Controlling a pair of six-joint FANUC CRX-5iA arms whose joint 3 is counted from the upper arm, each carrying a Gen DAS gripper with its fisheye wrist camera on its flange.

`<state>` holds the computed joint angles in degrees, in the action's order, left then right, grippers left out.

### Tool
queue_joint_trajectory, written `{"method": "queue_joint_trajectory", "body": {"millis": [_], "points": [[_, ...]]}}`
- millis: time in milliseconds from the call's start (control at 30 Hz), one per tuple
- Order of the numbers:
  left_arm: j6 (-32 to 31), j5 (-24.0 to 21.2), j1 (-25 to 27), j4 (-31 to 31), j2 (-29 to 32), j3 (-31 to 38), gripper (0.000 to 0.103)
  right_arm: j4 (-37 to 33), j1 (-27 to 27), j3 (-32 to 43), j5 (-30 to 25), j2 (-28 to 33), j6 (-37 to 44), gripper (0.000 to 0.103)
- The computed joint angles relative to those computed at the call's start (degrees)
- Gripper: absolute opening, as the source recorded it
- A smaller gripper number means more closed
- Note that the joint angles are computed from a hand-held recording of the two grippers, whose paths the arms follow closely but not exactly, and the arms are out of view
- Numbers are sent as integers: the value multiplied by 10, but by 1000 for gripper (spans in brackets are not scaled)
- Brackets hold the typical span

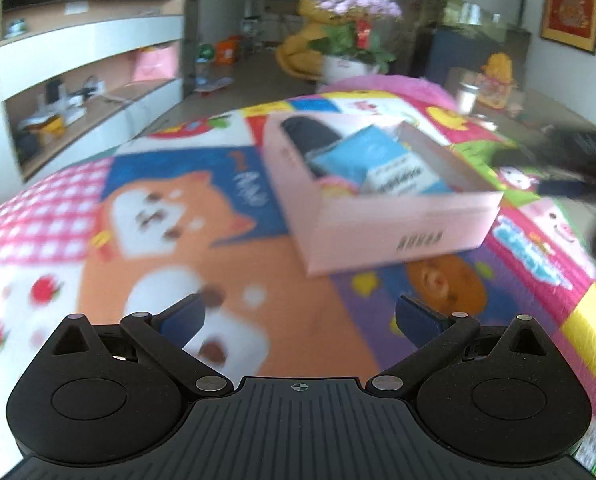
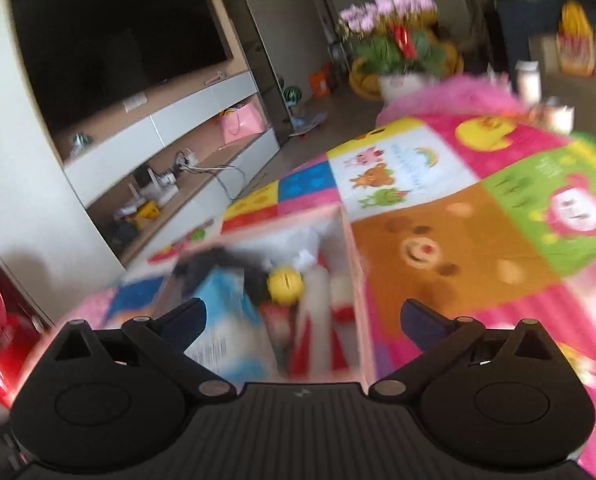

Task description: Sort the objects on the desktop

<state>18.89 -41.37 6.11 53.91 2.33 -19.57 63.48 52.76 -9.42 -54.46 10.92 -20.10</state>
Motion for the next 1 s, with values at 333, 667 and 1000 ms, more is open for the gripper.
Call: {"method": "queue_joint_trajectory", "body": {"millis": [333, 667, 1000], "points": [[-44, 44, -5, 36, -59, -88, 103, -21, 137, -23, -161, 19, 44, 103], [-14, 154, -67, 62, -27, -85, 103, -94, 86, 30, -127, 61, 96, 103], [42, 165, -69, -21, -15, -63, 103, -71, 76, 4, -91, 60, 59, 103]]}}
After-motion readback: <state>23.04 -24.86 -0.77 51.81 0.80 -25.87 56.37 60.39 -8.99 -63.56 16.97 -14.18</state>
